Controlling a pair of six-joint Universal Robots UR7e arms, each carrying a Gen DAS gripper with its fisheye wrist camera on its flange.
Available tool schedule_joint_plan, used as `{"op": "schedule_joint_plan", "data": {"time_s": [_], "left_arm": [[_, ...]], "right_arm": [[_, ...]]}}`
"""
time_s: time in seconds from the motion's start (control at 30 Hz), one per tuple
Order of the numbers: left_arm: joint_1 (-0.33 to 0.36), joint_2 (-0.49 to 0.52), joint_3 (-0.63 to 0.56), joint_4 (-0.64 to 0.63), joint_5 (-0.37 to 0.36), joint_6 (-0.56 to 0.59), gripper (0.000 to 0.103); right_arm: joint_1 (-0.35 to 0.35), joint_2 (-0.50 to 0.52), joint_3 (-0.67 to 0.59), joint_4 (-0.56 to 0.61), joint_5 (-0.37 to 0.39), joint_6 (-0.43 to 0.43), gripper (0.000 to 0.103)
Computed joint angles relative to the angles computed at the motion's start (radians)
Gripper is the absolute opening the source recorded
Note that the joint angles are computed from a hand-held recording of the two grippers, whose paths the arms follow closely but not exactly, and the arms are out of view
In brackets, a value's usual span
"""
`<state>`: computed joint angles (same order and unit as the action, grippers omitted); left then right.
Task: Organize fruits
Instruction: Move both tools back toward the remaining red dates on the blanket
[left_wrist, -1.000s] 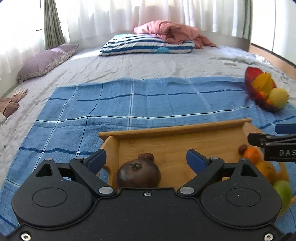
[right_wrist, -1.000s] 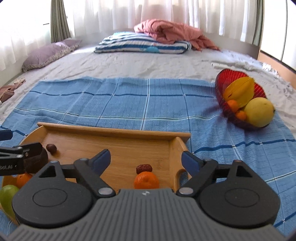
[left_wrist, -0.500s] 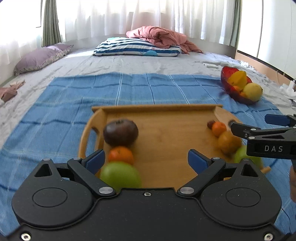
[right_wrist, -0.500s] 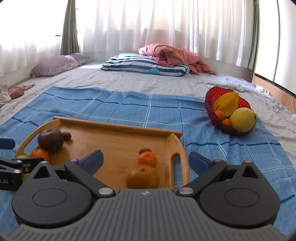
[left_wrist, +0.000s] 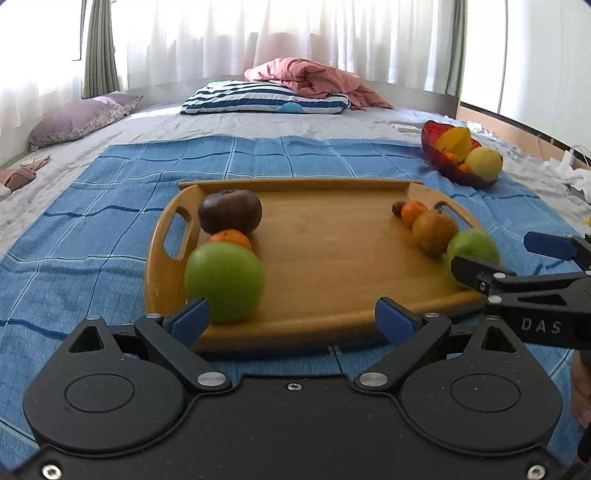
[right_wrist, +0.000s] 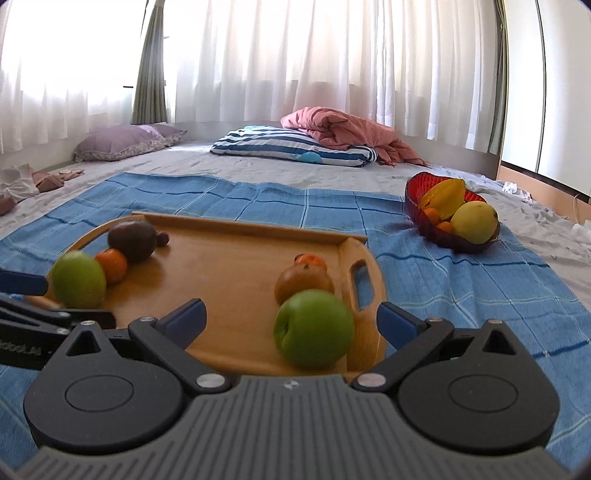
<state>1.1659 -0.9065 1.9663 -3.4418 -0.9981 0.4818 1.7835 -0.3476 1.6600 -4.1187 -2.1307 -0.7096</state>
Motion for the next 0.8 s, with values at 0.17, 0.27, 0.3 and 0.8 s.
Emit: {"op": "schedule_joint_plan", "data": {"time_s": [0.17,0.27,0.3,0.8], "left_arm": [[0.011,0.001,0.035,-0.057,-0.016,0.027,0.096],[0.021,0.002,0.053,-0.084,-0.029,0.039,0.1],[0.023,0.007,0.057,-0.099,-0.028,0.047,0.103],[0.072,0.027,0.077,-0.17,-0.091,0.029,0.103]], "right_arm": [[0.002,0.017,0.035,-0.058,-0.004,0.006,0.103],[-0.001,0.027,0.053,-0.093,-0.003,0.003,0.103],[-0.004,0.031,0.061,-0.105,0.001,-0.002,0.103],[-0.045,0.045,0.129,-0.122,0.11,-0.042,0.103]]}}
